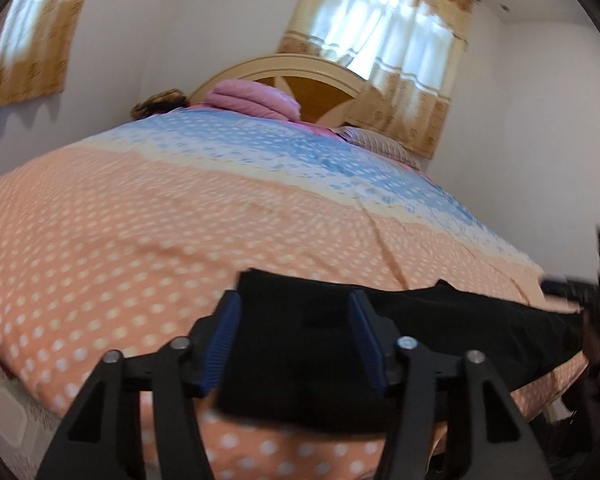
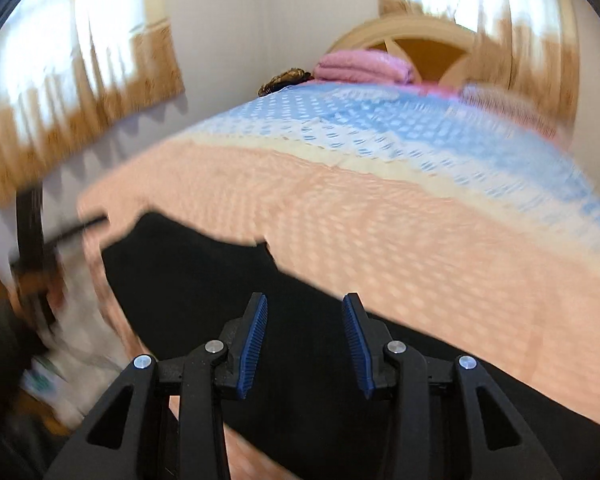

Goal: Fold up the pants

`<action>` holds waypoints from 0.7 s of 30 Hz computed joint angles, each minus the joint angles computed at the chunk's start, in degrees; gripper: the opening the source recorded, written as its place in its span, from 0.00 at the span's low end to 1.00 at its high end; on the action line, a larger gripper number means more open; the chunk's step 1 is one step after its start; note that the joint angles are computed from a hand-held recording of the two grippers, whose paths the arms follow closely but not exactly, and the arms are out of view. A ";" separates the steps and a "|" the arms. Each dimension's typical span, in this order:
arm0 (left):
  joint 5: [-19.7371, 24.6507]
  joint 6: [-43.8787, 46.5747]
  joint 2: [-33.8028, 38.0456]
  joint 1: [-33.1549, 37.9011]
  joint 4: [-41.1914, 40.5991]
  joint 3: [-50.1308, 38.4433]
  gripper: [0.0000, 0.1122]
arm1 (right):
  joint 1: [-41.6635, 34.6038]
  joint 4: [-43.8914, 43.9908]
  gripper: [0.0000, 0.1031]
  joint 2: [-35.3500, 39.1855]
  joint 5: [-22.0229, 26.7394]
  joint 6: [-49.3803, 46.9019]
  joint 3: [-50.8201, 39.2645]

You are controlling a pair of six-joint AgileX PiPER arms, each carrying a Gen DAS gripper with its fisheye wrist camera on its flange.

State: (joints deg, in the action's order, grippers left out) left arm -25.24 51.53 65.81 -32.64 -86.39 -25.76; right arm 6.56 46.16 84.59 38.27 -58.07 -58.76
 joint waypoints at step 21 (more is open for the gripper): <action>-9.77 -7.37 14.28 -7.03 5.96 -0.44 0.61 | 12.13 -12.24 0.04 36.45 10.51 34.43 -37.78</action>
